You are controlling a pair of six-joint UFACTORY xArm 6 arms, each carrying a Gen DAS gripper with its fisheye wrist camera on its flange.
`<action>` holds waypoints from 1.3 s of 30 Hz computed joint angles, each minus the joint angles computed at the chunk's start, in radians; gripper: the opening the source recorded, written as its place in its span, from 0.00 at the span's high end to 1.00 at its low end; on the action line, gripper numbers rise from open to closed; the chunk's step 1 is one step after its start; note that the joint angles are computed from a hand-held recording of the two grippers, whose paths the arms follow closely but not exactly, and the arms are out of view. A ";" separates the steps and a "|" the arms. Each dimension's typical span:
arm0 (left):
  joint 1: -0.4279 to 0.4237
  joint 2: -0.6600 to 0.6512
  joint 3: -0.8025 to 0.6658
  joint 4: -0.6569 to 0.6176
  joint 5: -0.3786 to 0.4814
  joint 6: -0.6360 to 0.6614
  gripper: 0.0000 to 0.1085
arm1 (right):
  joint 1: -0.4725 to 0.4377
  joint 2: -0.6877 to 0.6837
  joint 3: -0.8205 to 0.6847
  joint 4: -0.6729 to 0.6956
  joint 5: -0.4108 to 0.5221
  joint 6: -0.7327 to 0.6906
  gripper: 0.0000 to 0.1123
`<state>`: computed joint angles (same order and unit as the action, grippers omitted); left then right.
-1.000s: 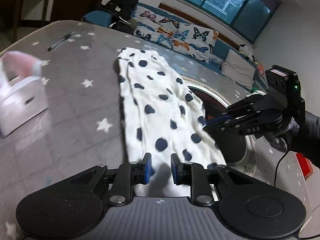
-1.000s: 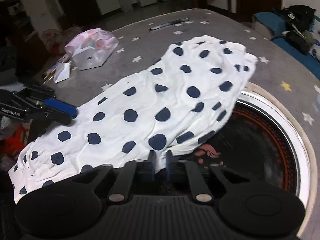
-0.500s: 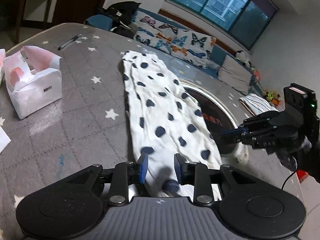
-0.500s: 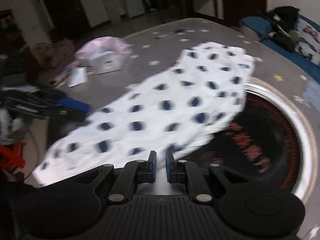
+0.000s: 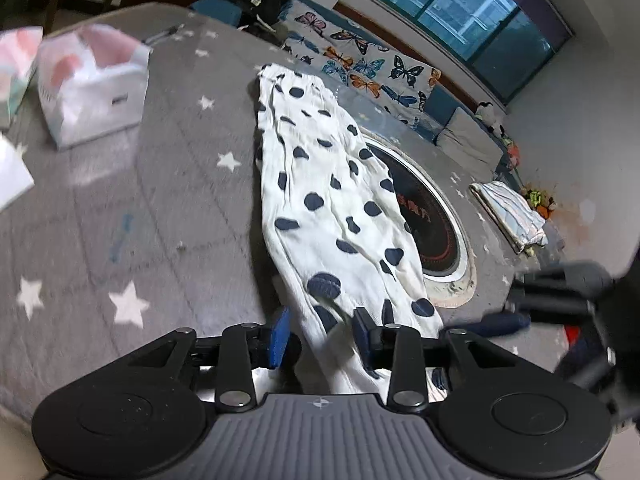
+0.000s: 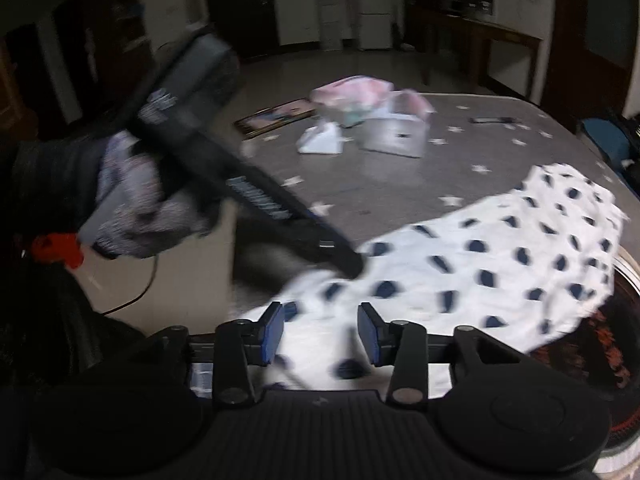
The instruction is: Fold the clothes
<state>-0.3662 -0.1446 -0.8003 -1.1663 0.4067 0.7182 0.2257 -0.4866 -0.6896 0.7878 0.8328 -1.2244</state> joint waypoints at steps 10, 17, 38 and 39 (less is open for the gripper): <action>-0.017 0.012 -0.035 -0.090 0.005 0.099 0.94 | 0.264 -0.114 0.224 -0.251 -0.401 0.193 0.64; -0.018 0.015 -0.088 -0.150 0.006 0.232 0.94 | 0.226 -0.135 0.207 -0.184 -0.409 0.244 0.85; 0.036 -0.088 0.043 -0.116 0.064 0.137 0.62 | -0.064 0.008 0.030 0.088 -0.196 0.206 0.68; 0.030 -0.089 0.048 -0.102 0.075 0.119 0.57 | -0.074 0.033 0.019 0.081 -0.233 0.227 0.67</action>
<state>-0.3358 -0.2333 -0.7522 -1.2680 0.4812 0.8371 0.1516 -0.4534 -0.6707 0.8684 0.5996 -0.9972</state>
